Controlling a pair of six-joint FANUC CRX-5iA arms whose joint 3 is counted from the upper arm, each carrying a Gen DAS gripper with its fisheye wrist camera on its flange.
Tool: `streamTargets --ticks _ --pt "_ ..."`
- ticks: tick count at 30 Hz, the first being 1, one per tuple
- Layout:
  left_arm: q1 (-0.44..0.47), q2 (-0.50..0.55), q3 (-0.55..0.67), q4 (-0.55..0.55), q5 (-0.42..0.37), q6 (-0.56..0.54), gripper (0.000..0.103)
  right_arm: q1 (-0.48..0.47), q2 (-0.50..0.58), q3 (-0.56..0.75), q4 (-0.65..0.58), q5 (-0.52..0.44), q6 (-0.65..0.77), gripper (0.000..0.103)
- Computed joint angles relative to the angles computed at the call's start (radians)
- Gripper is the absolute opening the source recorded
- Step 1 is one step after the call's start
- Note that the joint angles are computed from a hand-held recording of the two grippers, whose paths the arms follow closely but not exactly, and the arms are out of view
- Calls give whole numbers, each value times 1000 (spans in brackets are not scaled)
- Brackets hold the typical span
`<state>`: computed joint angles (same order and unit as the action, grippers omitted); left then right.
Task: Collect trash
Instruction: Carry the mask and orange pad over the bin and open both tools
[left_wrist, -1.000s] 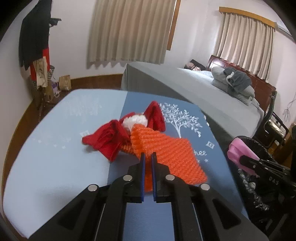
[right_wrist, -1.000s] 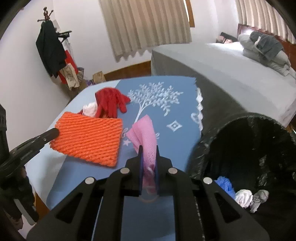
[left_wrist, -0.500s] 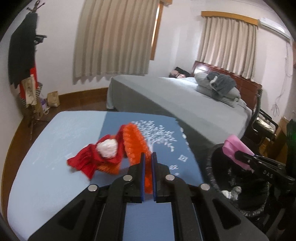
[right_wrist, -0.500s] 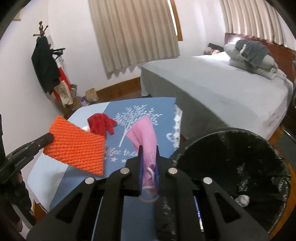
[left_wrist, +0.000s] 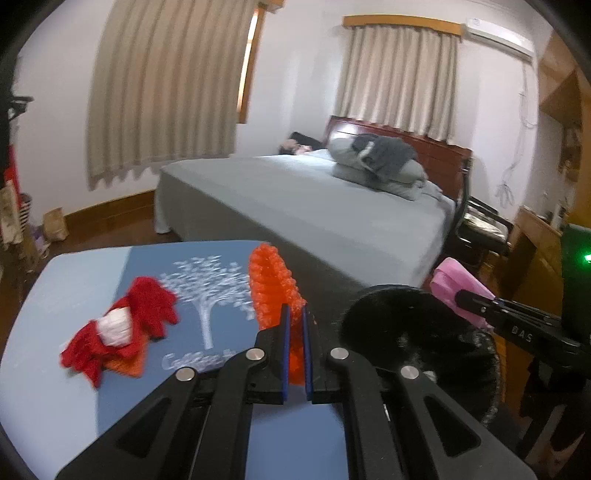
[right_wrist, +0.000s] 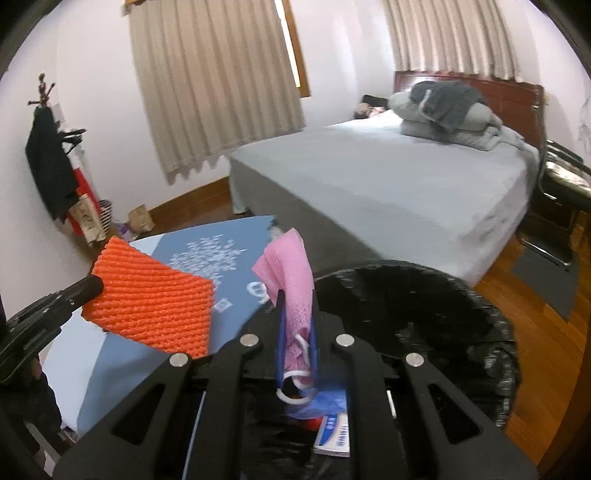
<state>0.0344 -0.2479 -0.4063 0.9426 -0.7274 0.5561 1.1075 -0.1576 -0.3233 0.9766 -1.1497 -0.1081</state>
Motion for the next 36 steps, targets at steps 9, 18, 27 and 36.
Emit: streamTargets --ticks 9,18,27,36 --pt "-146 59 44 24 18 -41 6 13 -73 -76 -14 -98 -66 10" --pt "-184 138 95 17 -55 -25 40 -6 -87 -102 -61 -142 -81 29" --pt "-141 92 49 2 33 -10 78 -1 -72 -107 -8 -158 -114 94" --pt "4 28 -4 -74 105 45 90 -43 39 -2 -3 -8 -41 97"
